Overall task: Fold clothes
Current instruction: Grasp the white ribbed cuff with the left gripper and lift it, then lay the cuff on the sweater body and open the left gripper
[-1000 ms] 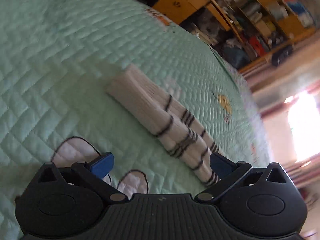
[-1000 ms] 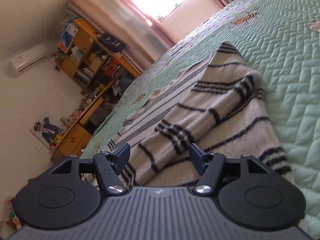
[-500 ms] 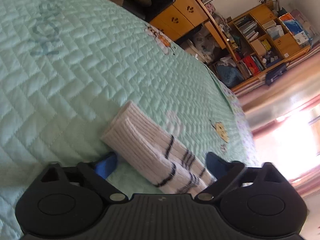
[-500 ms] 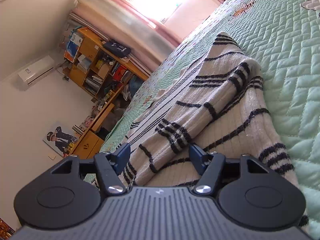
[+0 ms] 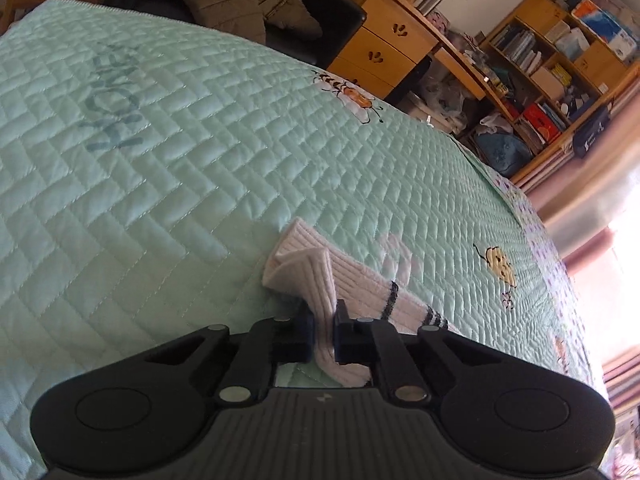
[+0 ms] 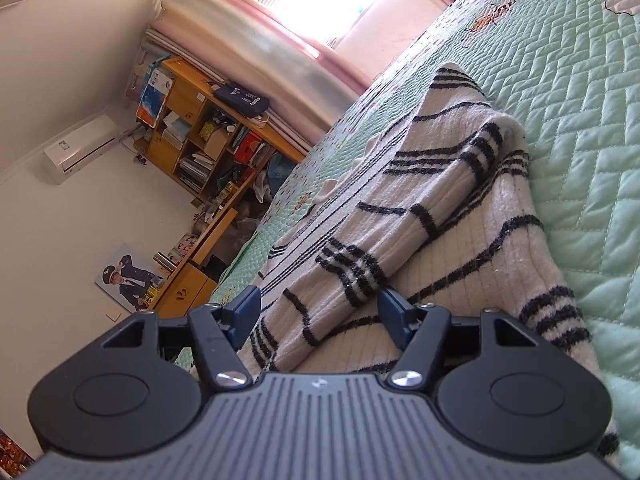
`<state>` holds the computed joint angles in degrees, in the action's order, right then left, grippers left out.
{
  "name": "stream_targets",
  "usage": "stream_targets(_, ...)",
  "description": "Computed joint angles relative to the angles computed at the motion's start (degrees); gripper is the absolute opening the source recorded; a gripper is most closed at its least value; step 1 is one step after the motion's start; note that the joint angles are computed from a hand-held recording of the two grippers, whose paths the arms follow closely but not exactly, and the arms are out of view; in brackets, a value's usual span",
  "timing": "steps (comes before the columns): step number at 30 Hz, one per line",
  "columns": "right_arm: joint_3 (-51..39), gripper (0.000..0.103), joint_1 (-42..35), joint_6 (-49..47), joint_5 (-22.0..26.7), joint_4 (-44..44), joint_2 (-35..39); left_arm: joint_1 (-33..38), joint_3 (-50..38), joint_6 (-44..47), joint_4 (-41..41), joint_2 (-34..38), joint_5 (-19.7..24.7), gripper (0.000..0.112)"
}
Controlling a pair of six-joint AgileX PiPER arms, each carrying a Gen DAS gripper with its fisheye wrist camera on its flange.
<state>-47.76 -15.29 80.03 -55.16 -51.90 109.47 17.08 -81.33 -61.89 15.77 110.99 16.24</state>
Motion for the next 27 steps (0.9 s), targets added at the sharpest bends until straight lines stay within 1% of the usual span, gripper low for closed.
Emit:
stream_targets(4, 0.12, 0.066, 0.07, -0.14, 0.04, 0.09, -0.13, -1.94, -1.54, -4.66, 8.38, -0.18, 3.71, 0.008)
stream_targets(8, 0.39, 0.066, -0.14, -0.47, -0.3, 0.14, -0.06, -4.23, -5.08, -5.16, 12.82, 0.31, 8.9, 0.007)
stream_targets(10, 0.5, 0.066, -0.4, -0.47, -1.04, 0.1, 0.14, -5.58, -7.73, -2.49, 13.06, 0.3, 10.75, 0.007)
stream_targets(13, 0.82, 0.067, -0.76, -0.7, -2.54, 0.29, 0.65, -8.7, -10.81, 2.91, 14.13, -1.38, 10.5, 0.007)
stream_targets(14, 0.89, 0.067, -0.95, -0.66, -3.17, 0.23, 0.86, -10.44, -12.3, 2.97, 16.66, -1.84, 11.07, 0.007)
stream_targets(16, 0.95, 0.067, -1.42, -0.41, -4.5, -0.03, 1.28, -14.6, -16.44, 2.03, 23.24, -2.12, 13.55, 0.007)
stream_targets(18, 0.95, 0.067, -1.96, -0.07, -5.94, -0.39, 1.75, -18.95, -23.01, 3.89, 26.1, -0.91, 16.85, 0.007)
stream_targets(20, 0.99, 0.068, -2.53, 0.31, -7.61, -0.65, 2.34, -23.06, -29.74, 8.52, 25.61, 0.55, 19.03, 0.007)
stream_targets(23, 0.94, 0.068, -3.71, 1.32, -10.87, -1.17, 3.62, -31.14, -37.68, 15.53, 28.56, 3.44, 20.37, 0.007)
stream_targets(25, 0.75, 0.068, -4.29, 2.06, -12.52, -1.54, 4.32, -36.52, -42.67, 25.77, 25.25, 6.54, 20.38, 0.007)
stream_targets(26, 0.65, 0.068, -4.47, 2.39, -13.16, -1.7, 4.58, -38.83, -43.77, 31.5, 22.37, 7.75, 20.1, 0.007)
stream_targets(27, 0.5, 0.068, -4.67, 2.76, -13.91, -1.84, 4.94, -40.99, -42.58, 37.23, 18.91, 8.28, 19.66, 0.007)
